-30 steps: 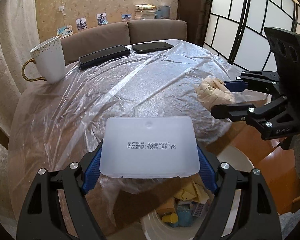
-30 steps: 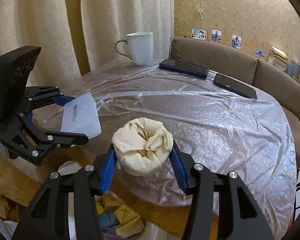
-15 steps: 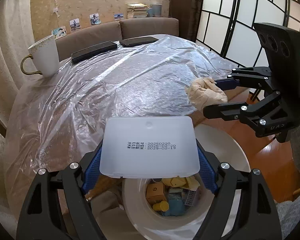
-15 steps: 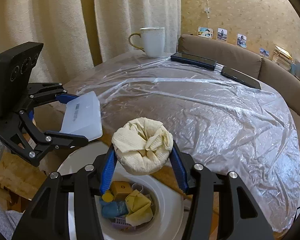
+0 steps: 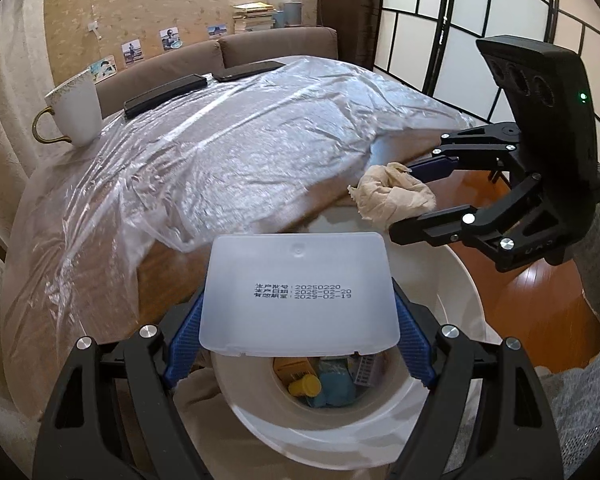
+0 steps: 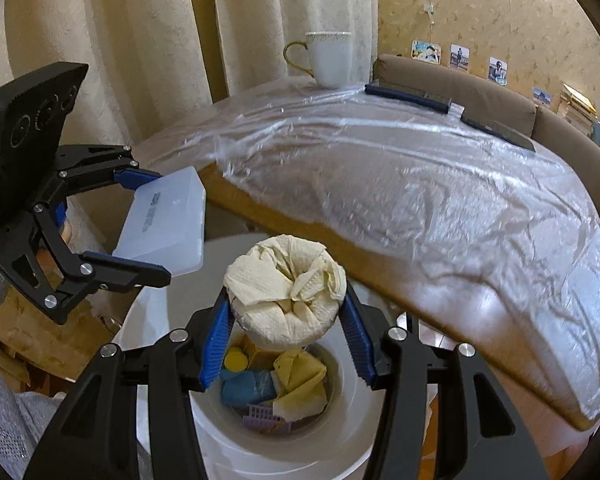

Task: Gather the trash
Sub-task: 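Carry the white plastic box and cream bundle with both tools over the bin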

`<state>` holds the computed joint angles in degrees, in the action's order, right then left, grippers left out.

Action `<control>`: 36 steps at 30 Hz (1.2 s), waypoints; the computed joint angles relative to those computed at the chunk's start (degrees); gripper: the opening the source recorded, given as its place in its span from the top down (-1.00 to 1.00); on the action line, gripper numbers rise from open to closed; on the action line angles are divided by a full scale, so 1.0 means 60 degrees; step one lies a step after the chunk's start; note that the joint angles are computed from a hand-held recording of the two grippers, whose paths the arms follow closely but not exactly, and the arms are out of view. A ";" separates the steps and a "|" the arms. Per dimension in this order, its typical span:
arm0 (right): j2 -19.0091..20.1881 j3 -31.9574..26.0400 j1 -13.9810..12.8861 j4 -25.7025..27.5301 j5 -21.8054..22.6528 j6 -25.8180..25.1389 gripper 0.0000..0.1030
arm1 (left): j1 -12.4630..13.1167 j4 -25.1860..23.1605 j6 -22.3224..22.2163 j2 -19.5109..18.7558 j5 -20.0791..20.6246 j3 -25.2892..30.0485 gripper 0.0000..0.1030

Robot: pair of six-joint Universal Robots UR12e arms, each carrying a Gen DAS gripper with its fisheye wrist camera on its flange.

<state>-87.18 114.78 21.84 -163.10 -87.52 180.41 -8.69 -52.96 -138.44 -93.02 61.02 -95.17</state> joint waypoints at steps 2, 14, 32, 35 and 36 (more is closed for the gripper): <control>-0.0017 0.0094 0.0011 0.0015 0.0024 0.0133 0.02 | -0.0017 -0.0033 0.0058 0.0055 0.0042 -0.0093 -0.60; -0.0047 0.0522 -0.0003 0.0465 0.0267 0.0806 0.02 | -0.0251 -0.0130 0.0280 0.0090 0.0776 -0.0589 -0.60; 0.0414 0.0443 0.0220 0.0778 -0.0319 0.1367 0.02 | -0.0492 -0.0096 0.0127 -0.0297 0.1614 -0.0655 -0.60; 0.0441 0.0428 0.0247 0.0799 -0.0404 0.1343 0.02 | -0.0536 -0.0024 0.0068 -0.0348 0.1697 -0.0633 -0.60; 0.0446 0.0420 0.0239 0.0805 -0.0407 0.1338 0.02 | -0.0538 -0.0026 0.0055 -0.0359 0.1689 -0.0623 -0.60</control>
